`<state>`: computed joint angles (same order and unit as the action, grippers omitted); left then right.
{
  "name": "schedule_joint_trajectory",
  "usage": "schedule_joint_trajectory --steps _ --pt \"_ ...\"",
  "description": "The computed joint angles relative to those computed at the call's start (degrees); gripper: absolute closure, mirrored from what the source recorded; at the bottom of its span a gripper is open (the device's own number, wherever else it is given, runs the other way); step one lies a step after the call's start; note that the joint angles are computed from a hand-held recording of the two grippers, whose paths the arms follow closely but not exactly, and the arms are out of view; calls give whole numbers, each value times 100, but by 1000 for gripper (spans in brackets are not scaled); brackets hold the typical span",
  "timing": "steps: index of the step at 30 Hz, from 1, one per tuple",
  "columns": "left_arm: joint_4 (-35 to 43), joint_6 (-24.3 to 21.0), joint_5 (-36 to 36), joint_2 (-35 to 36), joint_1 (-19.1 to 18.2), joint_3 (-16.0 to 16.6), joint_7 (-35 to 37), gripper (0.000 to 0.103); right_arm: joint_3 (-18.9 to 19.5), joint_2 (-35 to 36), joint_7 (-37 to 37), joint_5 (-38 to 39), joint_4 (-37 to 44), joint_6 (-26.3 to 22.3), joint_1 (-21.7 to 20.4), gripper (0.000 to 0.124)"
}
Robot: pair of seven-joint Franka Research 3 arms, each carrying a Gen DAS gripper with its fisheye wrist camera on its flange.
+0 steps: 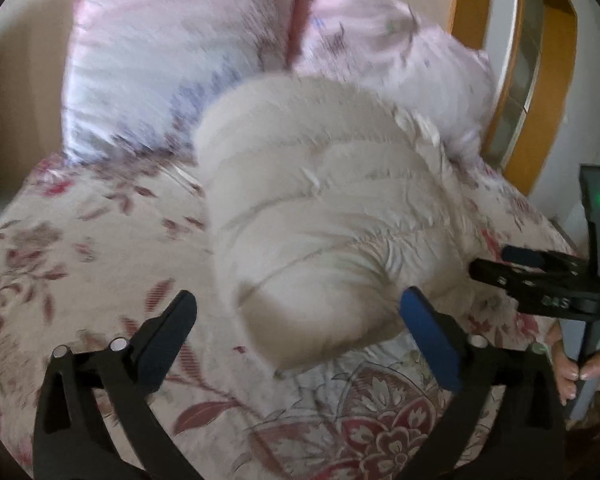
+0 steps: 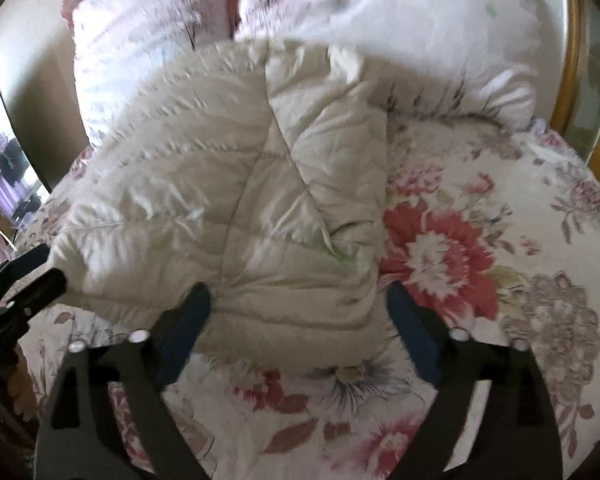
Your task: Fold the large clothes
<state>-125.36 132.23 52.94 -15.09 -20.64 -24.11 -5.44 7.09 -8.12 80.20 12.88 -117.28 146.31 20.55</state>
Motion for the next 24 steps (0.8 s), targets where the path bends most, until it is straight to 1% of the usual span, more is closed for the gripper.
schedule_joint_trajectory --steps 1,2,3,7,8,10,13,18,22,24 --pt "-12 -210 111 -67 -5 -113 -180 1 3 -83 2 -16 -70 61 -2 26" --pt "-36 -316 139 -121 -25 -156 -272 1 16 -171 44 -82 -144 117 -18 23" --pt "-75 -404 127 -190 -53 -189 -378 1 31 -238 93 -161 -197 146 -39 23" --pt "-179 -460 -10 -330 -129 -220 -583 1 67 -475 178 -318 -370 25 -66 23" --pt "-163 -540 -76 -326 -149 -240 -576 1 55 -550 136 -268 -447 27 -46 23" --pt "-33 -837 -259 -216 -206 -299 -490 1 64 -671 128 -219 -576 4 -26 23" --pt "142 -1157 -487 -40 -324 -311 -369 1 103 -769 163 -240 -683 -125 -30 23" --pt "275 -1302 -673 115 -465 -223 -299 1 144 -848 248 -307 -741 -280 -46 23" --pt "487 -1556 -852 333 -556 -171 -141 1 171 -825 384 -417 -697 -451 -77 23" --pt "529 -1597 -931 389 -594 -125 -105 1 182 -817 416 -472 -699 -518 -76 23"
